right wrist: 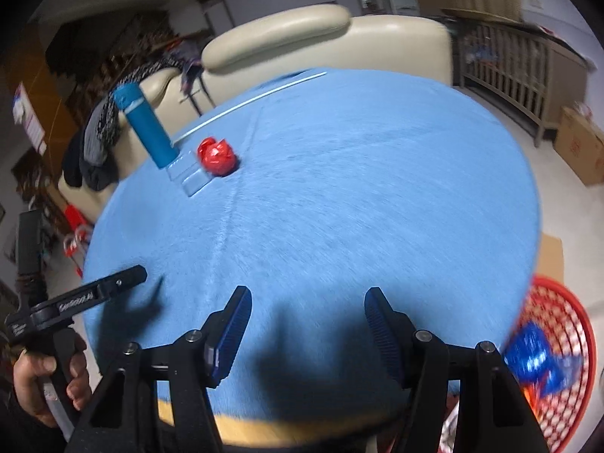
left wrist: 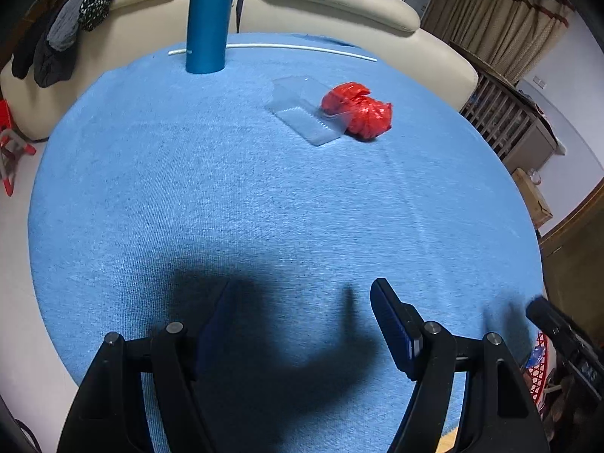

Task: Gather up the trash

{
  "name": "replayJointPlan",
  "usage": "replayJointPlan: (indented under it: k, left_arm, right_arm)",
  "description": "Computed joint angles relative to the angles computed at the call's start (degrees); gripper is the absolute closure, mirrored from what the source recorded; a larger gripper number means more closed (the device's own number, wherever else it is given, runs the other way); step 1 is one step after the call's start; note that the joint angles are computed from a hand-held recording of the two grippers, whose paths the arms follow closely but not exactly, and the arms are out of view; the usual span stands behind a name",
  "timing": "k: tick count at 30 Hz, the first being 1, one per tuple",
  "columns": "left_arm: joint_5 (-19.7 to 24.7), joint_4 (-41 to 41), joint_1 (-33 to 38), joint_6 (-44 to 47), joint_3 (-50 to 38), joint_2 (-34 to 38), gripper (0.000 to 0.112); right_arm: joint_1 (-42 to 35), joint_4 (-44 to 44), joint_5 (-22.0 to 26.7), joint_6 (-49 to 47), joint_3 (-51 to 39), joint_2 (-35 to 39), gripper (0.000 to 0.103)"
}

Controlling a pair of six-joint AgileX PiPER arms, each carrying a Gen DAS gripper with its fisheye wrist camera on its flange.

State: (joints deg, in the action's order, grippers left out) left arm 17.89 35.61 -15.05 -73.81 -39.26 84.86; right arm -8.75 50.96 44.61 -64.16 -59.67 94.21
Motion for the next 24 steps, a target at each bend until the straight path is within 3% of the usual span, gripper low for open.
replayJointPlan:
  k: [2,12,18,24]
  left_arm:
    - [-0.9,3.4,0.3,-2.6,0.6,0.0,0.037]
    - [-2.3,3.1,3.7,0.6,-0.4,1.1,0.037]
    - [-2.7,1.8,4.9,2.9,-1.5,2.4,0.036]
    - [-1.8,6.4,4.4,-0.3,-3.4,4.5,0.031]
  right_arm:
    - [4.1,-2.8,-2.0,3.0,-2.6,2.2,0.037]
    - [18.6,-15.0,-7.3,14.8,-17.5,14.9,0.037]
    - [24.2,-21.4,-5.8,19.3,-31.2,23.8,0.037]
    - [28.2,-24.8,-3.2,22.1,-46.3,33.2,0.037]
